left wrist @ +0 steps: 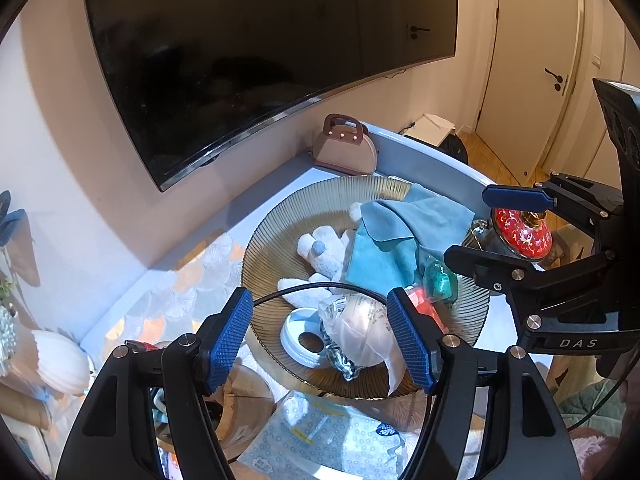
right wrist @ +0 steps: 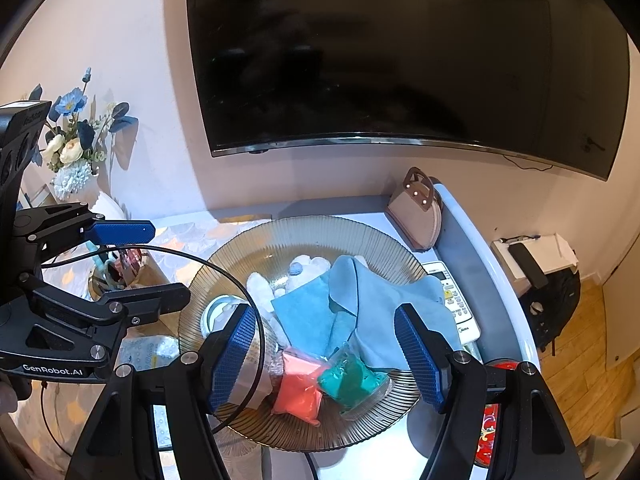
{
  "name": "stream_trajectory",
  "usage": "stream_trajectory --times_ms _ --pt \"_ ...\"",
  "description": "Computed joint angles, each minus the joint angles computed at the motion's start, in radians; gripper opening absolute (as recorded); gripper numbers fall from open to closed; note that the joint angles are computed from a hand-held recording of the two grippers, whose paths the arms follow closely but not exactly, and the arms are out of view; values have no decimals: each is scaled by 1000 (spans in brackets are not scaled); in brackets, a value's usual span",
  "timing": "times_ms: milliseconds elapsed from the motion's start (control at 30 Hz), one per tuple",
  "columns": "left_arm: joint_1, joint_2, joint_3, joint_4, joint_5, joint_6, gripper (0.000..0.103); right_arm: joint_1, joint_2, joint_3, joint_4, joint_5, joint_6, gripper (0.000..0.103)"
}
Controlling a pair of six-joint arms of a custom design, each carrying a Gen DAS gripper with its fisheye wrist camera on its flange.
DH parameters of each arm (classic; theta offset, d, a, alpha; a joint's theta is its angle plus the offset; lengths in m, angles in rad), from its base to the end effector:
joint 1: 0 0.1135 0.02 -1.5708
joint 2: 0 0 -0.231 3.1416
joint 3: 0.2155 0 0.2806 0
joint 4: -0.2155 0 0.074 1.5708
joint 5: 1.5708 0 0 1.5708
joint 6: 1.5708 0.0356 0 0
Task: Organize soft objects
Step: 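Release the white pack and green bag onto the plate, holding tools above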
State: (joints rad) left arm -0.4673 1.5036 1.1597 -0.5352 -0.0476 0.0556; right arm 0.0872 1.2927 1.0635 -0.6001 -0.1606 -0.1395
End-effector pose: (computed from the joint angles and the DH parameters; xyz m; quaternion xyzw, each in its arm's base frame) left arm 0.3156 -0.1574 0.2237 0.2353 0.9106 -0.0474 0.3363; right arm 0.3092 0.0327 0.2513 -0.1340 0.9198 0.0653 0.3630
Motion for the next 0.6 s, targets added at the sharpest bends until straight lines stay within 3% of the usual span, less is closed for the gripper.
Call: stream_trajectory --times_ms 600 --pt "-4 -6 -6 1 -4 -7 68 2 -7 -5 6 4 3 71"
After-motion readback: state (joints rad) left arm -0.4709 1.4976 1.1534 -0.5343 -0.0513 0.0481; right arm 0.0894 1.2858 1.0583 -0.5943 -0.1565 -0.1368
